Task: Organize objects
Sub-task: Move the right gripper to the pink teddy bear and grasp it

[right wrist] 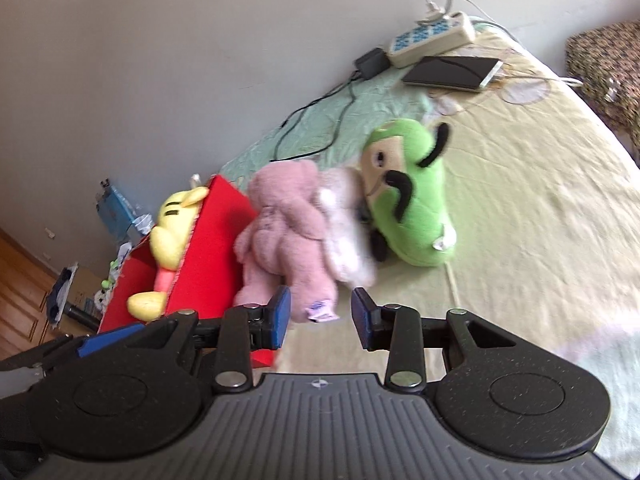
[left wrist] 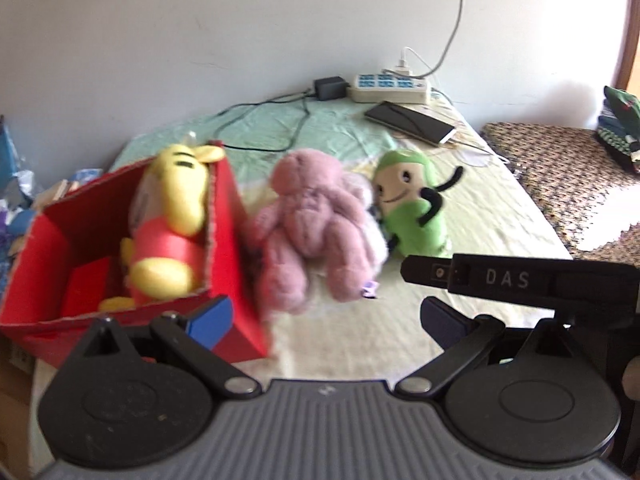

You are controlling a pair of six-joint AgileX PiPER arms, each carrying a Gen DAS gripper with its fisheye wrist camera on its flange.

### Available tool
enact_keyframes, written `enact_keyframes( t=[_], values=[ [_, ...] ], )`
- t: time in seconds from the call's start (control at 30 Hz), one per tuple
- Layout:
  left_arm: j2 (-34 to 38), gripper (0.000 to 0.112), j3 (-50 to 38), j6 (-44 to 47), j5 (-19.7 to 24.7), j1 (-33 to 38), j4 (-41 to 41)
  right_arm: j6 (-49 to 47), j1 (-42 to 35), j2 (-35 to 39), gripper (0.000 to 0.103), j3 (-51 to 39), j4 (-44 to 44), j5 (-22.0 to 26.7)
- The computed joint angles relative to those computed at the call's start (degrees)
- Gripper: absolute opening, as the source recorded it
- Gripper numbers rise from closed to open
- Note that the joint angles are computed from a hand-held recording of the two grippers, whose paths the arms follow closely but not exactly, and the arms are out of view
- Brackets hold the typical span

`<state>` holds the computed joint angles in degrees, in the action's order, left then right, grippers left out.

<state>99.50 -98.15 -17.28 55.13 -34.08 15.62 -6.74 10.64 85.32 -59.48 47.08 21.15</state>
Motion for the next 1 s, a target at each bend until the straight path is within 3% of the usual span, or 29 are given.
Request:
enact_keyframes(
  t=[0.13,0.27,0.5,0.7,0.87,0.9,0.97,1.0],
  values=[
    [1.1,0.101,1.2,1.7,-3.2,0.4,-2.9,-2.5,-2.1,-0.2,0.038,1.2,2.2,0.1],
    [2.6,0.102,1.3,4.6,-4.6,1.1,-4.5,-11.8,-5.5,1.3,0.038,0.4,12.0,2.9],
    [1.9,0.102,6.5,9.5,-9.4,1.7,-6.9,-23.6,-8.5,10.3,0.039,-9.7,20.6,14.6],
    [0.7,0.102,11.5,16.1,-10.1,6.1,-14.7,-19.4,-5.4,17.5,0.04,-16.5,14.9,17.5],
    [0.3,0.102,12.1,20.7,-9.1,10.3,-22.2,-17.1,-3.8,20.3,0.043,-18.2,14.3,15.3],
    [0.0,0.102,12.4,21.1,-9.3,10.5,-22.5,-16.9,-4.0,20.7,0.042,-18.2,15.0,15.4],
    [-0.4,0.102,12.8,21.7,-9.6,10.8,-23.1,-16.4,-4.6,21.1,0.029,-17.9,15.9,16.0],
    [-0.4,0.102,12.8,22.2,-9.5,10.9,-23.6,-16.2,-4.9,21.2,0.028,-18.0,15.7,16.5]
  ],
)
